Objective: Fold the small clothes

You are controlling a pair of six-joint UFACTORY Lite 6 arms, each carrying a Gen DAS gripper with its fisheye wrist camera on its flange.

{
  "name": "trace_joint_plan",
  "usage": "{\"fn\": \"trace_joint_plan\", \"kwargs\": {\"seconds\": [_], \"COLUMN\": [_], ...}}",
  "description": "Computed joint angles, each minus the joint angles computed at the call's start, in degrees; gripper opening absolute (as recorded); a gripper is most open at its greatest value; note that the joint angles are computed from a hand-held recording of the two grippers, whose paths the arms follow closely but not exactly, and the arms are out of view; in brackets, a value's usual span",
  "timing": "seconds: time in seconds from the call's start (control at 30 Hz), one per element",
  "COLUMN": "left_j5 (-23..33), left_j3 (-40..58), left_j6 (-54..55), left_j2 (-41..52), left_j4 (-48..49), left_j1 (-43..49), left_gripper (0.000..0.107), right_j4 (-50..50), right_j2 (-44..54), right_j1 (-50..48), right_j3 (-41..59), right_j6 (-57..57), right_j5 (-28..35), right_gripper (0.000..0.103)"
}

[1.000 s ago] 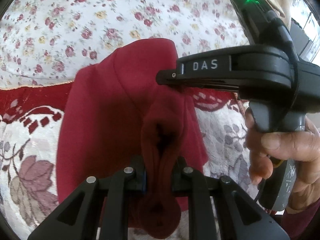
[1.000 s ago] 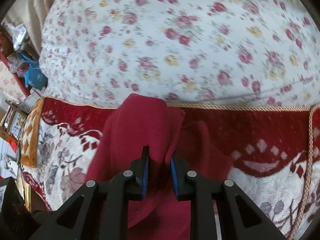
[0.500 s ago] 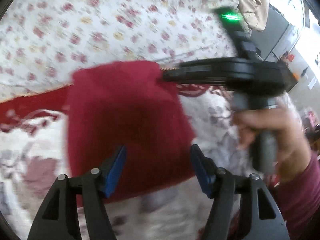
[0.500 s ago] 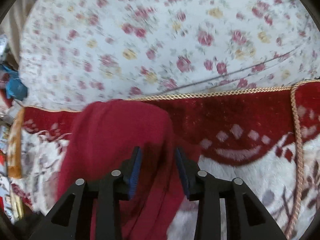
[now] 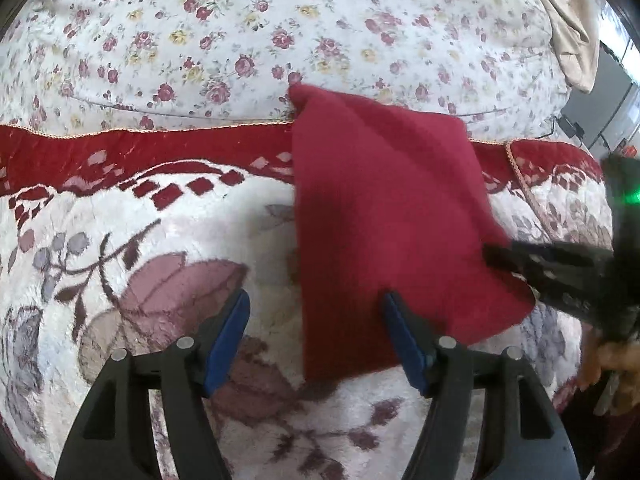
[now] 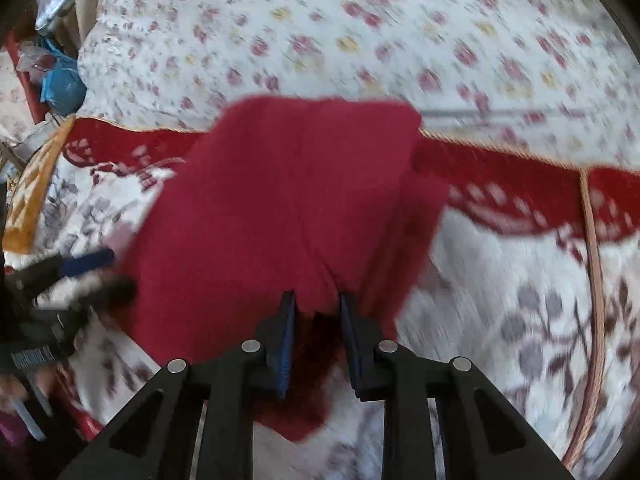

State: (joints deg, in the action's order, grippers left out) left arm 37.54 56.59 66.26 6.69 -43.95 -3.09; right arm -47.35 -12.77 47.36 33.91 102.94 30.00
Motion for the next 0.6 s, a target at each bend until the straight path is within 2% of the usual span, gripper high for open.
{"fn": "trace_joint_plan", "kwargs": {"seconds": [0.1,0.17,0.2,0.23,0.27,0.33,0.47,0.53,0.57,0.6], "left_j5": [-1.7,-1.8,-2.0,-2.5,-3.3,-4.4,-5.9,-6.6,-6.8,-6.8], "left_j3": [0.8,1.2,1.5,1.5,1.4,1.3,0.8,0.4,0.4,0.4], "left_j6": [1.0,1.0,1.1,1.3,1.5,1.7,1.5,1.9,2.2,2.3], "left_j2": [1.3,1.1,1.4,1.2,1.1,1.3,1.5,1.4,1.4,1.5], "left_j4": [-1.5,-2.2,-2.6,-2.9,-3.3,-3.8,-3.8,-4.1,-4.2,-4.3], "left_j1": [-0.1,0.1,-0.1,-0.2,-0.4,-0.9,-2.0,-2.4,-2.5,-2.5], "left_gripper": [0.071,0.072,0.072,0.072,0.072,0.073,0.073,0.074,0.075,0.076], "right_j4": [0.9,-0.8,-1.8,-3.4,-3.8,-3.1,-5.8,-7.1,-7.7,-8.0], "right_j2": [-6.5,-10.7,-11.8,-12.2,-11.3,-8.2,-4.8,-3.6,-3.0,-3.0], "right_j1": [1.6,2.6,3.3,3.8,3.7,1.2,-5.8,-6.5,-5.4,-3.7], "right_j3": [-2.3,-3.5,-3.9,-3.6,-2.7,-1.1,-2.4,-2.7,-2.3,-2.0], "right_j6": [3.2,7.8,9.6,11.5,11.9,10.6,13.0,12.1,12.1,11.6], "right_j5": [1.1,2.2,3.1,4.5,5.3,4.9,-5.0,-5.7,-4.4,-2.5], "right_gripper": [0.025,0.04,0.054,0.063,0.065,0.065,0.064,0.037,0.035,0.028]}}
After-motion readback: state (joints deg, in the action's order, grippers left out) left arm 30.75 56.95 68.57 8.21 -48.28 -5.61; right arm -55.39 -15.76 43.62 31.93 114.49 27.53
